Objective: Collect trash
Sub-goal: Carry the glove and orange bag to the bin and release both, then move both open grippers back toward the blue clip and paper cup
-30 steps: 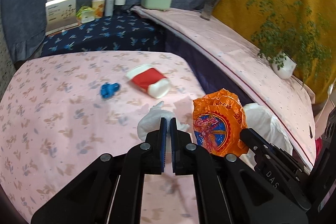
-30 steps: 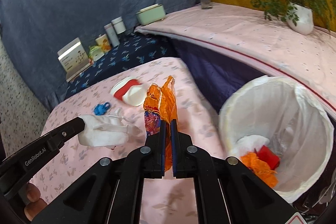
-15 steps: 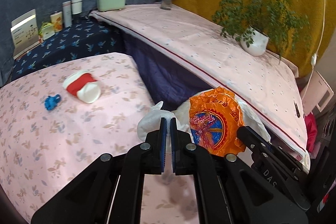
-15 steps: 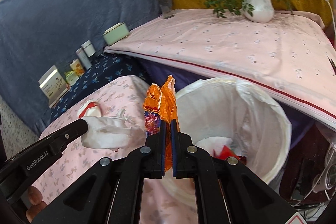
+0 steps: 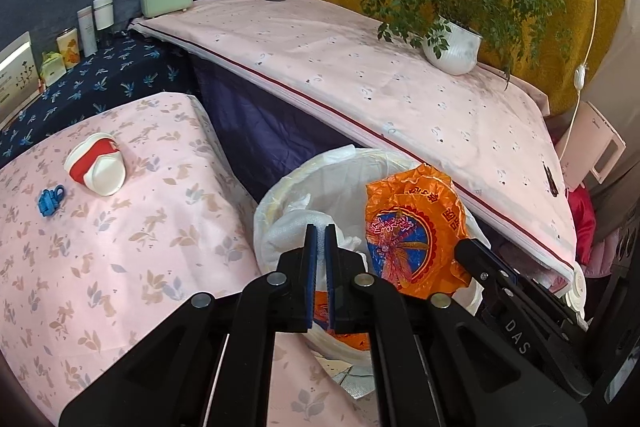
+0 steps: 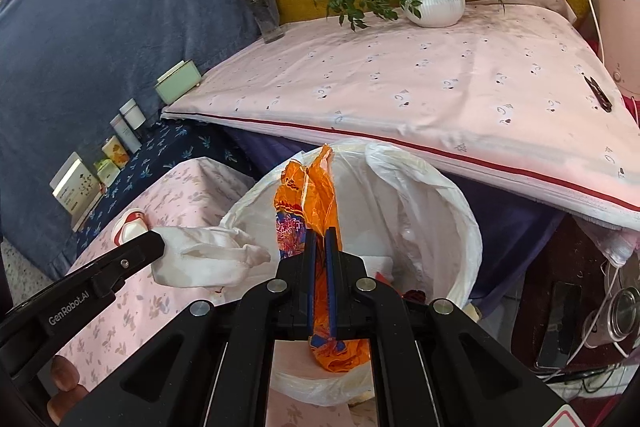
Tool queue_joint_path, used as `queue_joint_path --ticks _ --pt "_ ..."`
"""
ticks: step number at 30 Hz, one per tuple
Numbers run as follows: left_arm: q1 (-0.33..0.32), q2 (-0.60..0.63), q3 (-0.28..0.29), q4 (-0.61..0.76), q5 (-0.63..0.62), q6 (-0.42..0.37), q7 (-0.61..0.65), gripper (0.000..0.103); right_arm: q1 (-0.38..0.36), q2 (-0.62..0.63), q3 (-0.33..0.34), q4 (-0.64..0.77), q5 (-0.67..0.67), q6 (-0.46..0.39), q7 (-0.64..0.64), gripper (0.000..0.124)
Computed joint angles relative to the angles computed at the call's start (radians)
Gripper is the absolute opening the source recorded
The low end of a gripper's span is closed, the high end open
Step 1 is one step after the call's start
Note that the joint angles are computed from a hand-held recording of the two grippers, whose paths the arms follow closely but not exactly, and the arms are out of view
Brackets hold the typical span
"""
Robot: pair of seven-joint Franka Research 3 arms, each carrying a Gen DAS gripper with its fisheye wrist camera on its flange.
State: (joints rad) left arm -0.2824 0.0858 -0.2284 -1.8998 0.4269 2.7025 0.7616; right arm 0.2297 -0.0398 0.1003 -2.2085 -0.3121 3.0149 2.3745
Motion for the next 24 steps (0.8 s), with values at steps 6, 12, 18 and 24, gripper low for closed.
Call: queue_joint_path --ticks 6,12,18,24 --pt "-0.004 0.028 -0.008 0.015 -0.039 0.028 0.035 0.006 -0.012 -0.007 -0.003 -0.015 0.0 0.004 0.01 0.005" --pt "-0.019 0.034 0.009 0.018 0.004 0.017 -0.054 0.043 -0.022 -0.012 0.001 -0.027 -0.007 0.014 0.03 0.022" --pt "-0.015 0.027 0.012 0.014 0.035 -0.017 -0.086 0.046 -0.032 -0.014 0.01 -0.027 -0.044 0.016 0.064 0.028" --pt "-0.01 0.015 0.012 0.0 0.062 -0.03 -0.108 0.048 -0.02 -0.009 0.013 -0.017 -0.034 0.009 0.044 0.032"
